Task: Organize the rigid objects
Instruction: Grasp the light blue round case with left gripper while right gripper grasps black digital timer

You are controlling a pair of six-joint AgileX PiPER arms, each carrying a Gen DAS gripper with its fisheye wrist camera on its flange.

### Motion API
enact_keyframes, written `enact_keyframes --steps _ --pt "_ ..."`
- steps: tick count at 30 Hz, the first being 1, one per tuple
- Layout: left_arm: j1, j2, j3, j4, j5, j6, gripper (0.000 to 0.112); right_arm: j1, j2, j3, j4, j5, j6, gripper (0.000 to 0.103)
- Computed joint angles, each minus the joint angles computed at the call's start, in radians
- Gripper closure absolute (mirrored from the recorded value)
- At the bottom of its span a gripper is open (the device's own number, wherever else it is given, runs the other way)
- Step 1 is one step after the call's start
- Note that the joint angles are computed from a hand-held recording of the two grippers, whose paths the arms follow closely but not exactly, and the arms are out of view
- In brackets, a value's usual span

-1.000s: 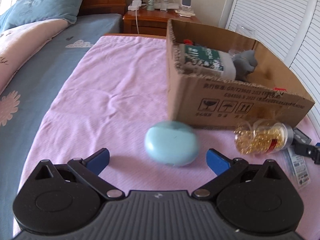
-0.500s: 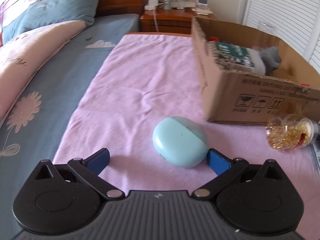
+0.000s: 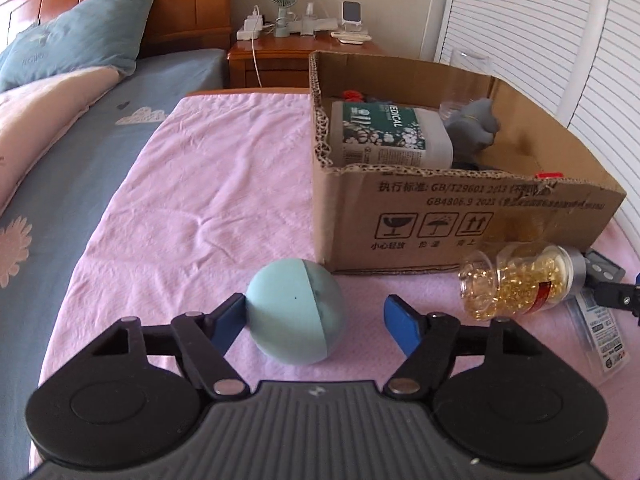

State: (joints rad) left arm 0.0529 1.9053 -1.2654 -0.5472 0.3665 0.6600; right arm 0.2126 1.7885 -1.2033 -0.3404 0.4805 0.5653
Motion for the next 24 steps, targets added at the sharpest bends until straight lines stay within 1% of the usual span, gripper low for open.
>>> enact_keyframes --steps 1,3,5,7,9,12,14,17,19,20,21,22,24 --pt "-0.005 0.001 0.003 0.011 -0.015 -0.006 0.044 -0.002 0.002 -0.001 0.001 -0.003 -0.005 0.000" --pt "-0.011 0.002 0.005 0.046 -0.039 -0.033 0.060 -0.002 0.007 -0.008 0.005 -0.005 -0.024 0.000" --pt "0.001 0.004 0.001 -0.006 -0.026 0.019 0.061 -0.004 0.014 -0.020 0.024 -0.005 -0.061 0.000" --pt "0.003 0.001 0.011 -0.031 -0.033 0.052 0.060 -0.005 0.028 -0.040 0.042 -0.003 -0.102 0.000" --pt "-0.001 -0.002 0.018 -0.023 -0.043 0.046 0.060 -0.006 0.050 -0.069 0.052 0.001 -0.144 0.000" --pt "-0.002 0.001 0.014 -0.013 -0.043 0.028 0.060 -0.022 0.095 -0.132 0.132 0.030 -0.274 0.000" --pt "-0.001 0.001 0.011 -0.009 -0.037 0.021 0.060 -0.049 0.115 -0.163 0.249 0.042 -0.406 0.000" --pt "-0.001 0.001 0.008 0.002 -0.034 0.003 0.060 -0.085 0.140 -0.210 0.377 0.087 -0.528 0.001" --pt "-0.005 0.004 0.004 0.021 -0.037 -0.018 0.060 -0.104 0.143 -0.217 0.461 0.101 -0.604 0.007" --pt "-0.008 0.006 0.002 0.038 -0.039 -0.032 0.060 -0.114 0.142 -0.220 0.506 0.110 -0.643 0.012" --pt "-0.011 0.007 -0.002 0.058 -0.038 -0.051 0.060 -0.116 0.138 -0.218 0.512 0.111 -0.647 0.018" --pt "-0.012 0.009 -0.005 0.060 -0.037 -0.055 0.060 -0.116 0.136 -0.217 0.522 0.114 -0.653 0.020" --pt "-0.010 0.008 -0.001 0.042 -0.037 -0.030 0.060 -0.120 0.127 -0.208 0.545 0.115 -0.669 0.028"
